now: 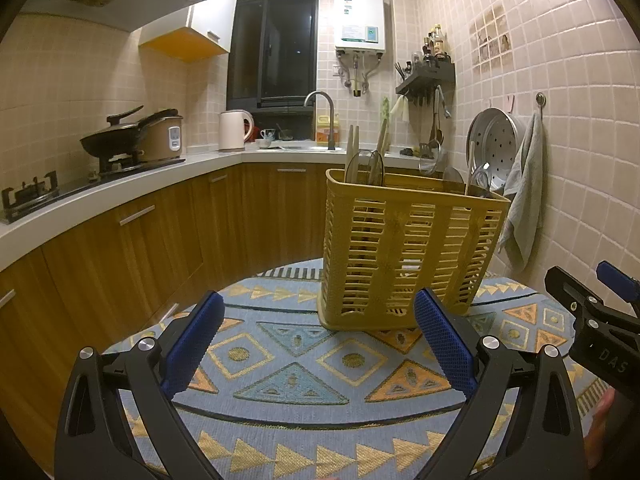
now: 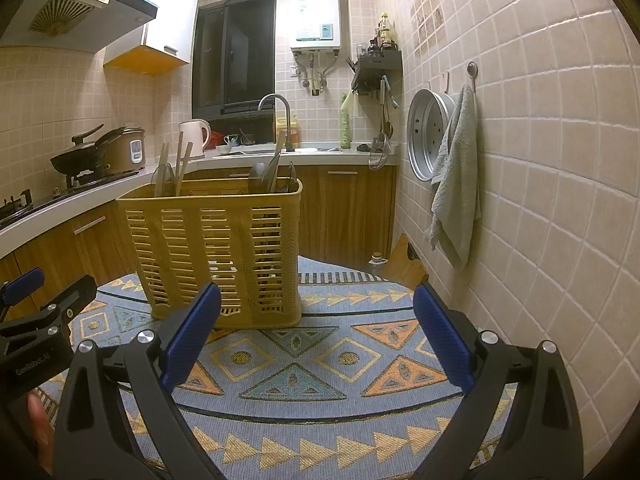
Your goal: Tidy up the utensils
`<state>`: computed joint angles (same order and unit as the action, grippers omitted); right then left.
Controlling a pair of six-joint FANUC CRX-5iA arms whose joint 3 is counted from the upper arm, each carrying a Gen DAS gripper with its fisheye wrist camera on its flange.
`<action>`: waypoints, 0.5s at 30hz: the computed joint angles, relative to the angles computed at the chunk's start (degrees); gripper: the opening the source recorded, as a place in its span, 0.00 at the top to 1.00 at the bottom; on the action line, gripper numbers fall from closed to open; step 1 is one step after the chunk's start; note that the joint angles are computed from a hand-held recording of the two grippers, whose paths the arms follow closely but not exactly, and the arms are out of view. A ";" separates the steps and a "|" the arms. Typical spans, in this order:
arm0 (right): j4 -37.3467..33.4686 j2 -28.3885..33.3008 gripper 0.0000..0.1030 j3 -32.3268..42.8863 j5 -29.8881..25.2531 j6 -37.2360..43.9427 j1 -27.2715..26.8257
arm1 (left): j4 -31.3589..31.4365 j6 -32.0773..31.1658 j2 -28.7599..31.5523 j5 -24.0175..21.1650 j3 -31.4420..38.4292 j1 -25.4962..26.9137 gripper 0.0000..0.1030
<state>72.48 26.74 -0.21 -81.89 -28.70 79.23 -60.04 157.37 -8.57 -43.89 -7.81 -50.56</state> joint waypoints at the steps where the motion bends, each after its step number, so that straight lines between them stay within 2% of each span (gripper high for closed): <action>1: 0.02 -0.05 0.10 -0.09 0.04 -0.06 -0.02 | 0.13 -0.15 0.06 0.01 0.09 0.09 0.10; 15: -0.04 0.06 0.10 0.10 0.13 0.21 -0.04 | 0.79 -1.51 0.38 0.37 0.28 0.46 0.09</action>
<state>72.44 26.80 -0.10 -81.76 -28.48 79.19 -59.25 155.86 -8.18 -43.52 -7.53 -50.10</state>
